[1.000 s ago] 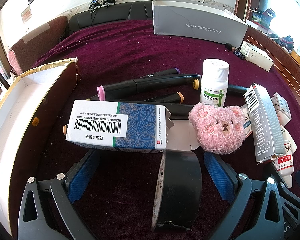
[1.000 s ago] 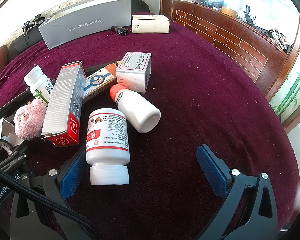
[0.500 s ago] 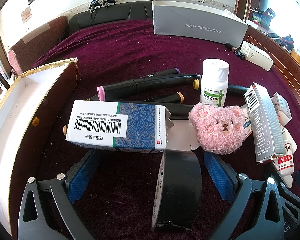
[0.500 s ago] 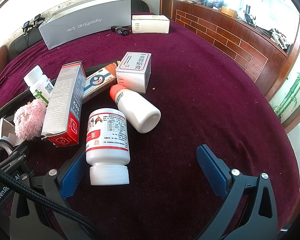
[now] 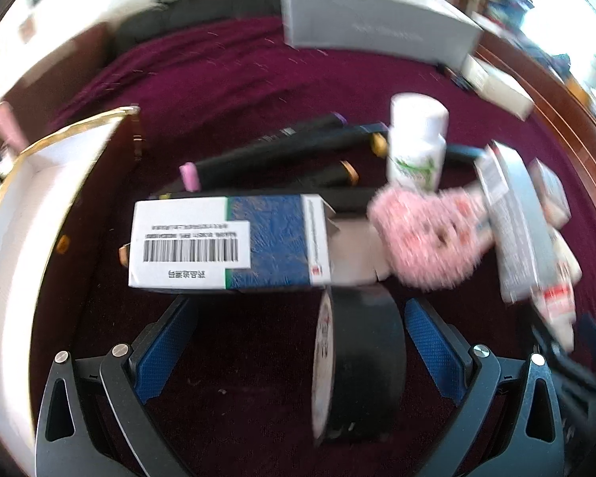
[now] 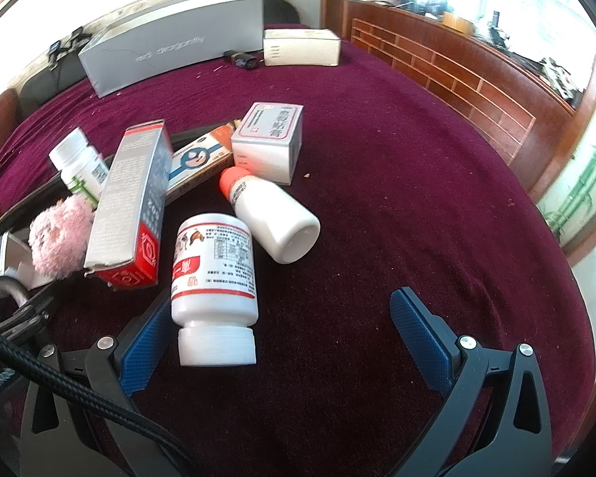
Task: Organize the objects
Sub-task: 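Reach and close the left tool on the black tape roll while the right tool approaches the tall grey box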
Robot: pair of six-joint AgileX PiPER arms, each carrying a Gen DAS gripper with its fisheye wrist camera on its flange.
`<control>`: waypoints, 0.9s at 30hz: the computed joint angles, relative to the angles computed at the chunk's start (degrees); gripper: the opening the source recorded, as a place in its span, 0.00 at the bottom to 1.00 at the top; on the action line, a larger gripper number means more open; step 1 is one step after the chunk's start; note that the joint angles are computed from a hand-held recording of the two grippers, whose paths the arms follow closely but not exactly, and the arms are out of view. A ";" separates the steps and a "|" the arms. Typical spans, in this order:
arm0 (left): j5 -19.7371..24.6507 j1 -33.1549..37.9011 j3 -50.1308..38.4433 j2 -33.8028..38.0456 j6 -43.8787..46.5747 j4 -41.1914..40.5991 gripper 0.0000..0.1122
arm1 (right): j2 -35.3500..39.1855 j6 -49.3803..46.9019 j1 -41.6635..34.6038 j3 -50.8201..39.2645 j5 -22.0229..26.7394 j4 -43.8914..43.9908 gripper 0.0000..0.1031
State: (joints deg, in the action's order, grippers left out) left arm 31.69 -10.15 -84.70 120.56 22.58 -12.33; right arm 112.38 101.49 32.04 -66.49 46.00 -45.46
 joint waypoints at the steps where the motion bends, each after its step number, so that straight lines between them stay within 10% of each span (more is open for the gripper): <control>1: 0.11 0.64 1.27 -0.72 3.38 -1.90 0.90 | -0.72 -3.73 -1.04 0.23 -1.28 2.13 1.00; 9: -5.26 1.60 9.04 -4.53 13.39 -8.45 0.91 | -1.89 -14.24 -2.45 -0.20 -2.44 8.97 1.00; 27: -8.47 1.25 11.33 -5.45 11.43 -8.33 0.91 | -0.97 -6.48 -0.69 0.63 -2.37 1.99 1.00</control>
